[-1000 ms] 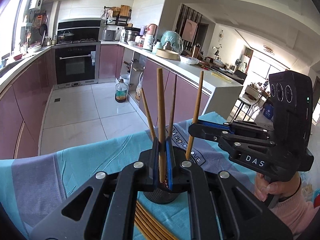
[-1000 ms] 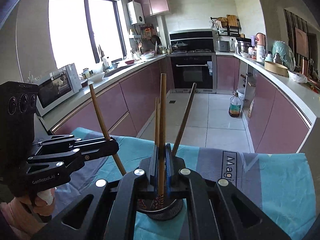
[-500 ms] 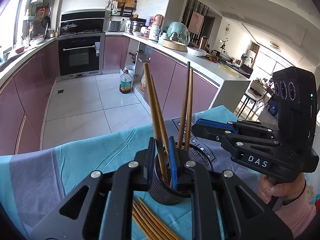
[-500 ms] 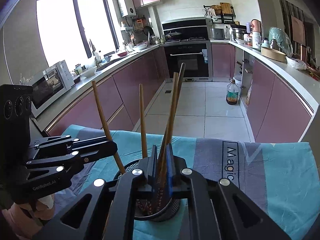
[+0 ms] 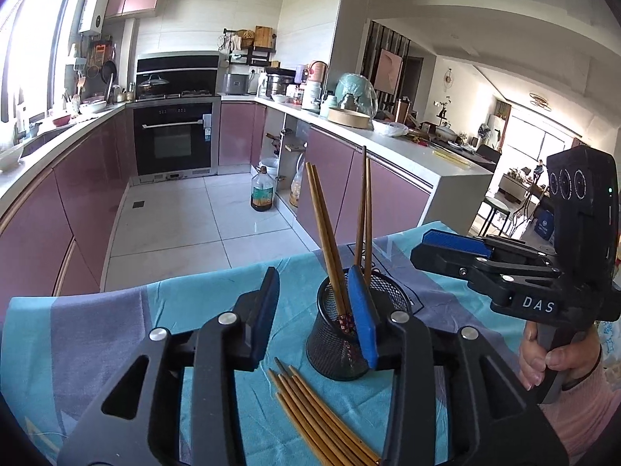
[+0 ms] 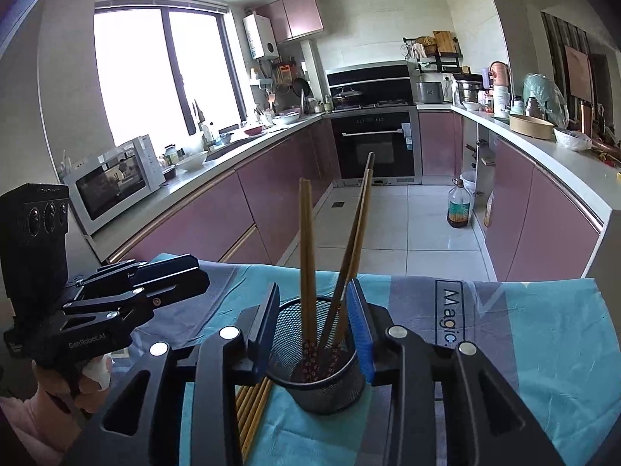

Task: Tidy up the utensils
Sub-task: 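Open the left tool to drop the chopstick into the cup while the right tool releases its own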

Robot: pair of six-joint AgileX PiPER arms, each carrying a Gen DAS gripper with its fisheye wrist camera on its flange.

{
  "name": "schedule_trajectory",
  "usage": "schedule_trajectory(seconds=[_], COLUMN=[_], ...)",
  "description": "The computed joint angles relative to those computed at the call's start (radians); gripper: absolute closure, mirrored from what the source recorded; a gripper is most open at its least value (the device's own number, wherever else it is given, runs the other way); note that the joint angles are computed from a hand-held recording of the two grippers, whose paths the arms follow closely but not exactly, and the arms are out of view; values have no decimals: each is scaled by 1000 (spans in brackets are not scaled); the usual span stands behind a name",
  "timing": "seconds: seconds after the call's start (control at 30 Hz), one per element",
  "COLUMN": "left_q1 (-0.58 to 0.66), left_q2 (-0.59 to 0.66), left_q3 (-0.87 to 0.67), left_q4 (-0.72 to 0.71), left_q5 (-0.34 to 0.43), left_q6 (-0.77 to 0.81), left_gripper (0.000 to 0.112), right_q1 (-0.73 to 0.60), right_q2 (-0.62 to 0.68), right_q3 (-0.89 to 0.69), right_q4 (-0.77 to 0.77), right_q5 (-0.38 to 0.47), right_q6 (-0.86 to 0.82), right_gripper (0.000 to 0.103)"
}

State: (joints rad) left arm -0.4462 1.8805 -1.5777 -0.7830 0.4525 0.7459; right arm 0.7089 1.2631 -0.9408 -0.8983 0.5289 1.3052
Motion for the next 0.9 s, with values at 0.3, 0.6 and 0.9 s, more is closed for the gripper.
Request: schedule_trajectory(seconds=[0.3,0.6,0.9], left_q1=[44,82,-9], left_q2=[-180,-213,-125], left_q3=[304,514,526], left_q4=[-199,-234,-90], left_q5=[-89,-109,-151], left_q6=[253,315,130], left_gripper=[65,61,61], right_q1=[186,197,216], right_q2=[-1,109,163], right_q3=[79,143,146], right_q4=[-91,-48,-6], right_q5=[22,-62,-54], right_q6=[144,230,239], right_gripper=[62,62,62])
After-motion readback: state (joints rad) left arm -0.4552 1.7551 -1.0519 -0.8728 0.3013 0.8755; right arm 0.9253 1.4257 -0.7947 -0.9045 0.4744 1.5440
